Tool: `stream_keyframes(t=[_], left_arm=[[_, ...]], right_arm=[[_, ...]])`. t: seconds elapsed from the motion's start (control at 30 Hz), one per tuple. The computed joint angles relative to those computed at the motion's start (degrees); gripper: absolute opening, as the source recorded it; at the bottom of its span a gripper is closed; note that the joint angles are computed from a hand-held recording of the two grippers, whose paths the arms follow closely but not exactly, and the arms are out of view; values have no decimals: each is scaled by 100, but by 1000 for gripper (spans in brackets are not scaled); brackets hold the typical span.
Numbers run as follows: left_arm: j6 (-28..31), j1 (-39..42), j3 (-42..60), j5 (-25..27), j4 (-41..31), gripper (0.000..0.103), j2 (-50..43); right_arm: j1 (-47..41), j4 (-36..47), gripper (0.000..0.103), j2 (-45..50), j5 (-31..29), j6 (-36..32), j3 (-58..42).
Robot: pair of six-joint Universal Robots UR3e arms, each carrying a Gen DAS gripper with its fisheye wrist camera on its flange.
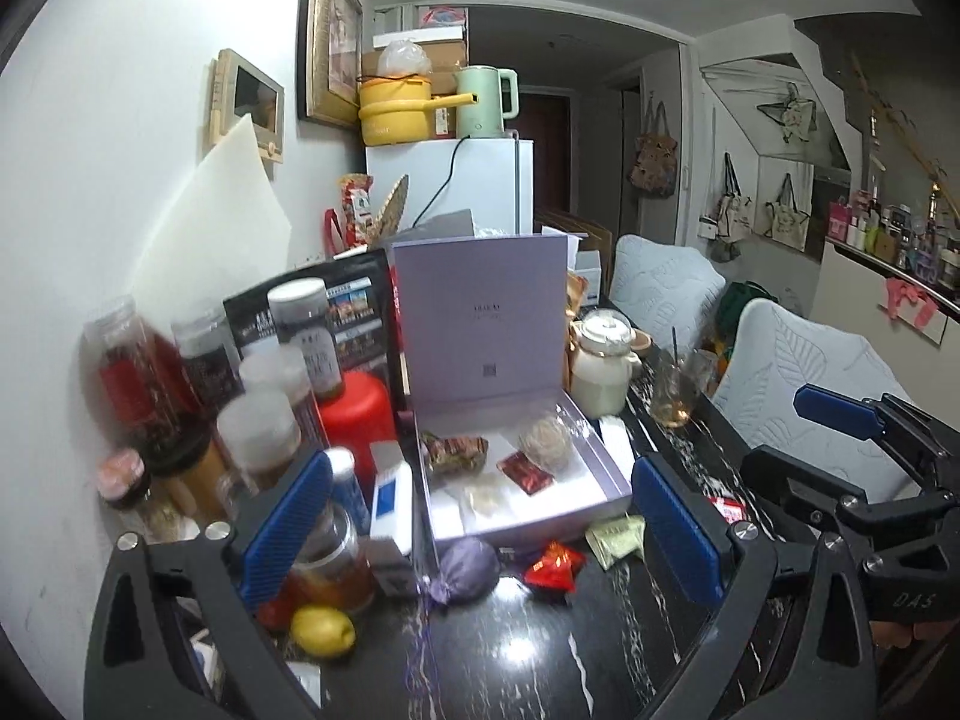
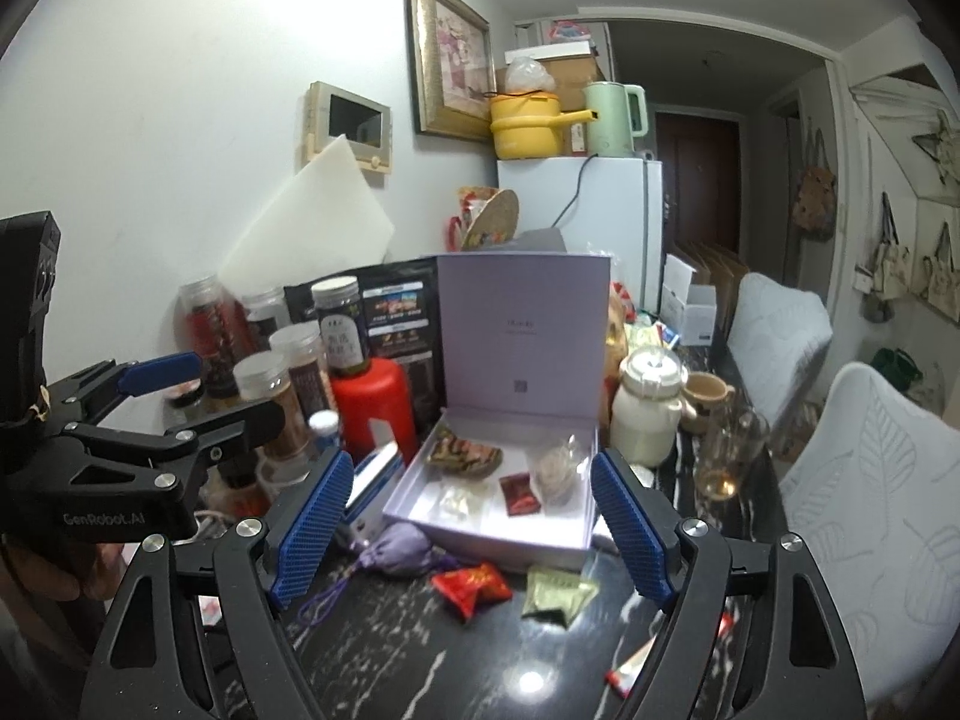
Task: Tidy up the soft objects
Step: 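Withdraw both open grippers from the box back over the table, then grasp the lavender drawstring pouch with the left gripper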
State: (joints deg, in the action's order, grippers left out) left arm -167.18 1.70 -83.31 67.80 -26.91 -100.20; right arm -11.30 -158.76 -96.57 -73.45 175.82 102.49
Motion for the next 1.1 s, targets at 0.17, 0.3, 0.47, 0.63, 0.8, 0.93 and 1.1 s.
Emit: stream_keyframes(t=[0.17, 0.3, 0.47, 0.63, 0.8, 0.93, 1.1], left_arm=[[103, 107, -767, -171, 173, 102, 390], [183, 178, -1327, -267, 297, 102, 650], [323, 322, -1958, -465, 376, 102, 819], [409, 444, -2445, -559, 490, 102, 861], [475, 578, -2758, -725, 565, 102, 779], [505, 588, -2896, -707, 713, 102, 640], [512, 619, -2880, -826, 714, 102, 311]], right_arm=[[9, -158, 82, -475, -96, 55, 713], [-54, -193, 82, -796, -56, 135, 1217], [-59, -361, 82, -1068, -176, 237, 1793], [-47, -621, 82, -1163, -248, 295, 2296], [44, -1033, 82, -1014, -285, 296, 2715], [92, -1415, 82, -761, -202, 287, 2993], [100, -1682, 82, -365, -72, 310, 3134]])
